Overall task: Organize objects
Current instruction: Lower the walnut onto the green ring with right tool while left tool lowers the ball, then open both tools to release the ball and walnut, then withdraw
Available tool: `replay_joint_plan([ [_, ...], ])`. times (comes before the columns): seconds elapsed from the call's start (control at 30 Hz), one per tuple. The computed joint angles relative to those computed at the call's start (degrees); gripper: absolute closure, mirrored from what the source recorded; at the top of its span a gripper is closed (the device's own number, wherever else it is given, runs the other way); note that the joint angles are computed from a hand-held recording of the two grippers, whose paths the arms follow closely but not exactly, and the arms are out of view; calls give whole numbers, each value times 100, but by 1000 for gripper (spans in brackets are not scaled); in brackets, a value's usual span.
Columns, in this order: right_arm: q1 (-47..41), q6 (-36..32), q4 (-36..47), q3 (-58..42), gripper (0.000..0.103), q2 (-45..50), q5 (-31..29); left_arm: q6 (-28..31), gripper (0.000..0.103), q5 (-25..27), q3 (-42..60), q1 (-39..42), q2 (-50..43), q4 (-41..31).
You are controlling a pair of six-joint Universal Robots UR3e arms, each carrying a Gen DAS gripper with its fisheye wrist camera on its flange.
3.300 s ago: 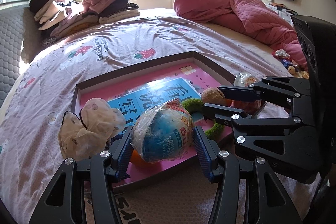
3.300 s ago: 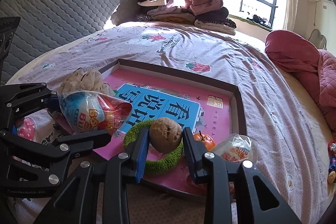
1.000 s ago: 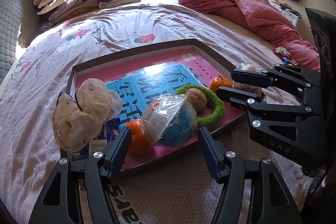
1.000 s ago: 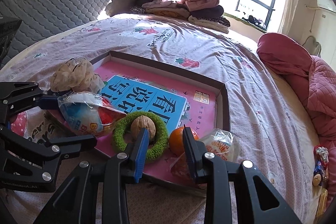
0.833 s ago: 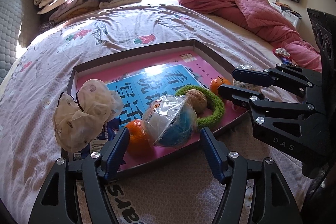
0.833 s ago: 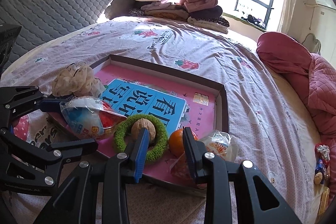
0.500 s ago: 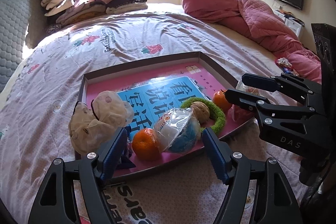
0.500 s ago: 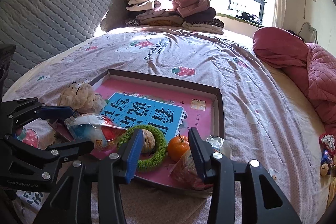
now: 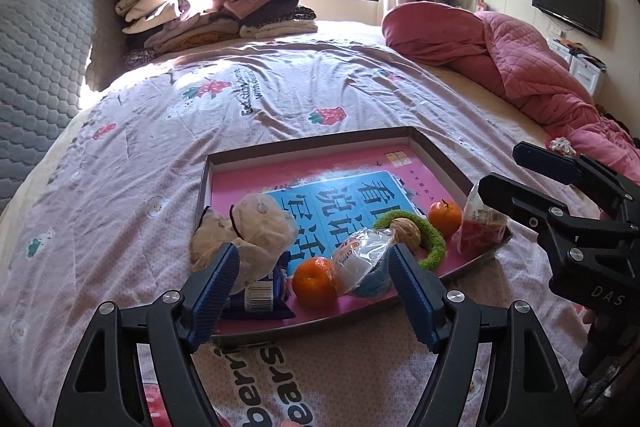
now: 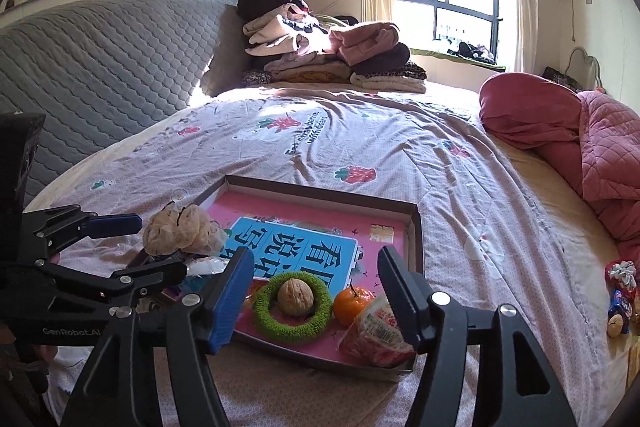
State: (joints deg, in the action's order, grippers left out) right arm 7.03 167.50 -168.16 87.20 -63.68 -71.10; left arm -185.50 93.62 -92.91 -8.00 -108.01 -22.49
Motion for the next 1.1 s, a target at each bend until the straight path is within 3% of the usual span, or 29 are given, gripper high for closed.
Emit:
replay_joint_plan([
  [0.43,-57,133,-131,419,36,-643,65,-269,25,478,-202,-182,545,-95],
  [0.57,-85,179,-160,618,30,-858,127,-416,25,646,-309,-233,678,-99],
  [1.1,-121,311,-627,1600,30,-1591,26,-694,25,1469,-1096,-706,1258,174],
])
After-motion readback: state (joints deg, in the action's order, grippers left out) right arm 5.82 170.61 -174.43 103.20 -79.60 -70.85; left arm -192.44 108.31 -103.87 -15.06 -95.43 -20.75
